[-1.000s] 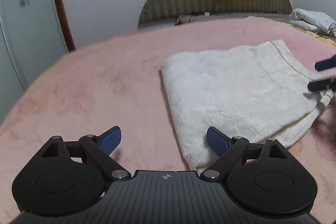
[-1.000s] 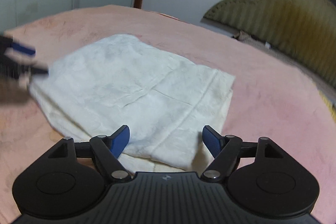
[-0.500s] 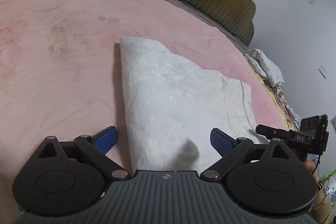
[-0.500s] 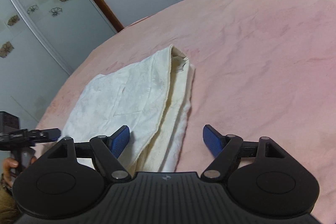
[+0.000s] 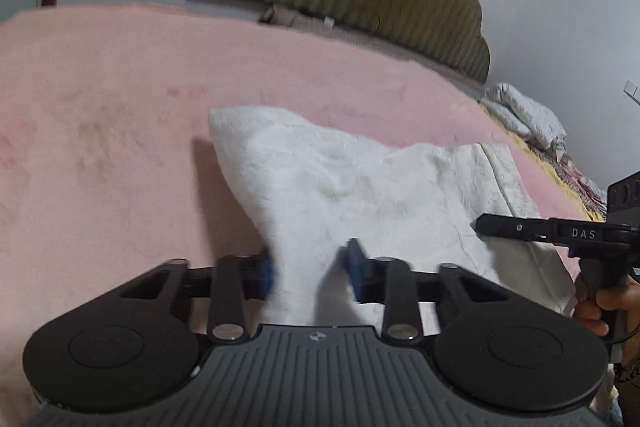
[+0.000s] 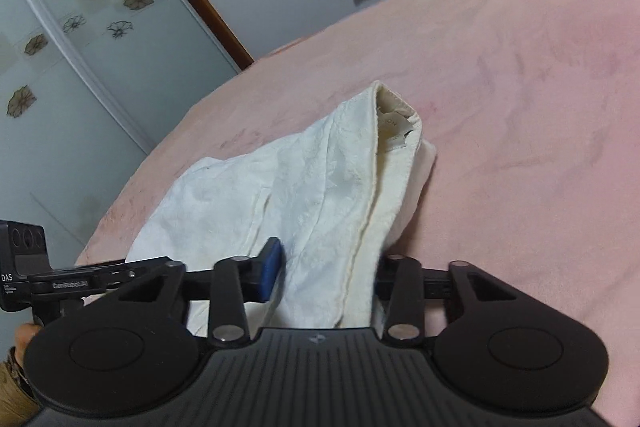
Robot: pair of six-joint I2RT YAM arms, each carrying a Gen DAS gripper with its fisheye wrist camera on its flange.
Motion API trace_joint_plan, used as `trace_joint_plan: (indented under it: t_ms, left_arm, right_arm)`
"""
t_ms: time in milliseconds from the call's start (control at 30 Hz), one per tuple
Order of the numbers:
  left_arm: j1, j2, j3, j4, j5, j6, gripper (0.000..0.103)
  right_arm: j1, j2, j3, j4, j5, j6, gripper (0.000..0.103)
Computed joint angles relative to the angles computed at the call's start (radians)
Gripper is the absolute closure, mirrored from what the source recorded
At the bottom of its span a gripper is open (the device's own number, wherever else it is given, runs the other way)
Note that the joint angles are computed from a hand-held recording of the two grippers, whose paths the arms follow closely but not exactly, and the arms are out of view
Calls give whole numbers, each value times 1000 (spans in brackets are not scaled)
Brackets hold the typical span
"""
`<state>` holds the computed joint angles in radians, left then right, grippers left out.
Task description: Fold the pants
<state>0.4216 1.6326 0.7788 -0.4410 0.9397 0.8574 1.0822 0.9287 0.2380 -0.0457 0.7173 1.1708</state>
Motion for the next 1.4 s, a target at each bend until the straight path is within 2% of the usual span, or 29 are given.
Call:
trace_joint_plan:
  t_ms: [33,167,267,333,433,533,567,633,667,700,733,767,800,833,867,933,967,1000,1033,1067,1100,1133,1200,1233,1267,1333,1400]
  left_arm:
    - [16,-30,-23,15,23,9,82]
    - [50,-139,-92,80,67,7,86]
    - [70,-169,-79,102,92,-24,86]
    - [64,-189,-76,194,85,-104,86]
    - [35,-156,-6,293,44,-231,86]
    - [-14,-72,83,383,-50,-321,83]
    - [-33,-28,126,383,-95,-329,77]
    - [-74,58,190,387,-225,-354,63]
    - [-92,78,185,419,-295,-373,62]
    - [-104,100,177,458,-380,-383,61]
    - [-112,109,168,473,-436,-385,61]
    - [-105,110,154,477,-455,-390,56]
    - [-85,108,143,474,-438,-397,48]
    - [-61,99,129,473,-409,-405,43]
    - [-38,81,108,477,-385,-417,33]
    - [-11,20,51,499,-362,-445,29]
    - [-1,-12,21,508,-335,-443,27]
    - [0,-43,-8,512,-312,-429,22]
    - [-4,-68,-33,502,-304,-397,18]
    - [-30,-85,-55,485,-322,-353,9]
    - [-54,-93,-75,469,-345,-300,11]
    - [-76,-100,-109,487,-375,-262,12]
    - [-72,-131,-192,573,-376,-248,13]
    - [-50,-154,-205,567,-350,-245,13]
    - [-25,-175,-210,549,-319,-242,11]
    - [18,-223,-219,505,-276,-245,11]
    - [39,-281,-247,479,-256,-270,10]
  right_arm:
    - [40,9,23,-27,43,5,79]
    - [132,99,162,-164,170,-16,80]
    - [128,109,217,-140,194,-129,81]
    - [84,136,255,-89,169,-245,81]
    - [-30,189,294,54,82,-423,81]
    - [-178,294,353,187,-51,-545,81]
    - [-223,335,374,213,-94,-554,81]
    - [-313,450,436,214,-169,-503,76]
    - [-349,527,489,163,-199,-436,72]
    - [-375,593,543,86,-226,-371,63]
    - [-386,664,607,-21,-233,-304,53]
    - [-375,706,629,-78,-200,-269,48]
    - [-346,703,601,-59,-148,-251,42]
    - [-312,667,542,-12,-97,-236,43]
    - [-276,646,529,-41,-32,-196,43]
    - [-157,650,600,-267,199,-60,41]
    - [-99,656,632,-330,290,-59,41]
    - [-58,648,633,-307,320,-132,41]
    - [-29,641,623,-238,307,-244,39]
    - [-17,647,617,-150,251,-374,36]
    - [-14,662,618,-107,182,-446,32]
    - [-19,690,636,-120,120,-459,31]
    - [-34,770,692,-239,55,-370,32]
    - [-27,761,651,-212,50,-339,32]
    - [-10,736,620,-203,68,-301,32]
    - [47,724,653,-361,138,-136,31]
    - [120,710,667,-445,218,-9,31]
